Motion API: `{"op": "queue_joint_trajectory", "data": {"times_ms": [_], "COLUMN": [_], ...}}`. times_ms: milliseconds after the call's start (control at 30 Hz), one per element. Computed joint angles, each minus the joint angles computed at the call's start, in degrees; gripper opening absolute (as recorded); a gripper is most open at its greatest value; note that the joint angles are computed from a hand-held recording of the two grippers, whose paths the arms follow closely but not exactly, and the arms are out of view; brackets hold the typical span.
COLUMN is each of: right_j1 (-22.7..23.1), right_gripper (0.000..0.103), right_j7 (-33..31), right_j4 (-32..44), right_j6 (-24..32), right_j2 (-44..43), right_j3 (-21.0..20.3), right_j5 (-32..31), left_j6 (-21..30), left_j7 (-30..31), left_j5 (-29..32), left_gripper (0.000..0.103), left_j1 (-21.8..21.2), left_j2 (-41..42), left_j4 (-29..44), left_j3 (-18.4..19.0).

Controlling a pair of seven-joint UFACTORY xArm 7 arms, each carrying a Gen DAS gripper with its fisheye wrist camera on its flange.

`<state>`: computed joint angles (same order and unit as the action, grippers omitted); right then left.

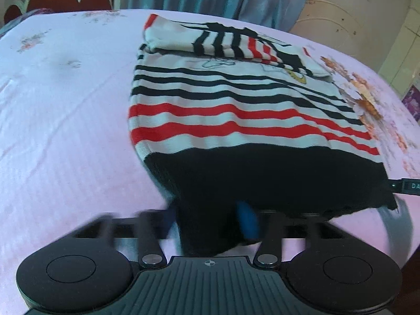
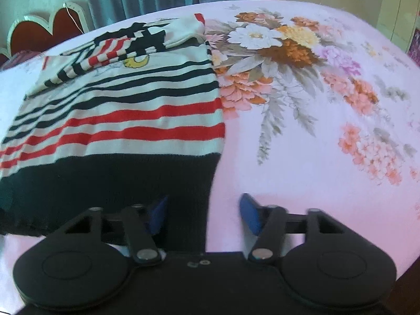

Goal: Fold small clothes
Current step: 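Grasp the black hem with both grippers, then lift the hem with both grippers and carry it over toward the collar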

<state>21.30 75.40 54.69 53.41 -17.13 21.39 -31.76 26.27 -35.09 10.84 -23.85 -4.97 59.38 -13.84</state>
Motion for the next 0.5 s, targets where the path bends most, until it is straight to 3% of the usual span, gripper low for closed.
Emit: {"op": "queue_joint_trajectory", "data": {"times_ms": [67, 133, 200, 233, 400, 500], "right_j1": [0.11, 0.25, 0.2, 0.14, -0.69, -2.94], "right_gripper": [0.038, 0.022, 0.017, 0.006, 0.005, 0.004], "right_j7": [-0.02, -0.43, -0.9, -1.55, -4.59, -5.99], "right_j4": [0.04, -0.42, -0.7, -0.54, -1.81, 0.33], "right_j6": [-0.51, -2.12, -3.49, -3.69, -11.31, -14.58], "right_j2": [-0.08, -0.44, -0.65, -0.58, -2.64, -2.24], "right_j3": [-0.2, -0.89, -1.49, -1.74, -3.95, -3.85], "right_j5": [0.53, 1.92, 3.86, 4.71, 9.48, 8.95], "left_j6": [-0.13, -0.3, -0.37, -0.74, -3.38, -5.05], "left_j7": [1.06, 3.3, 5.85, 6.93, 8.22, 7.45], "left_j5": [-2.03, -4.54, -6.82, -7.34, -7.76, -5.54], "left_gripper": [0.023, 0.01, 0.008, 0.007, 0.007, 0.007], "left_j1": [-0.12, -0.27, -0.4, -0.41, 0.03, 0.59], "left_j2": [0.47, 1.08, 1.55, 1.68, 2.42, 5.01], "left_j4": [0.52, 1.23, 1.86, 2.03, 4.55, 9.18], "left_j3": [0.4, 0.87, 1.19, 1.26, 1.49, 1.84]}}
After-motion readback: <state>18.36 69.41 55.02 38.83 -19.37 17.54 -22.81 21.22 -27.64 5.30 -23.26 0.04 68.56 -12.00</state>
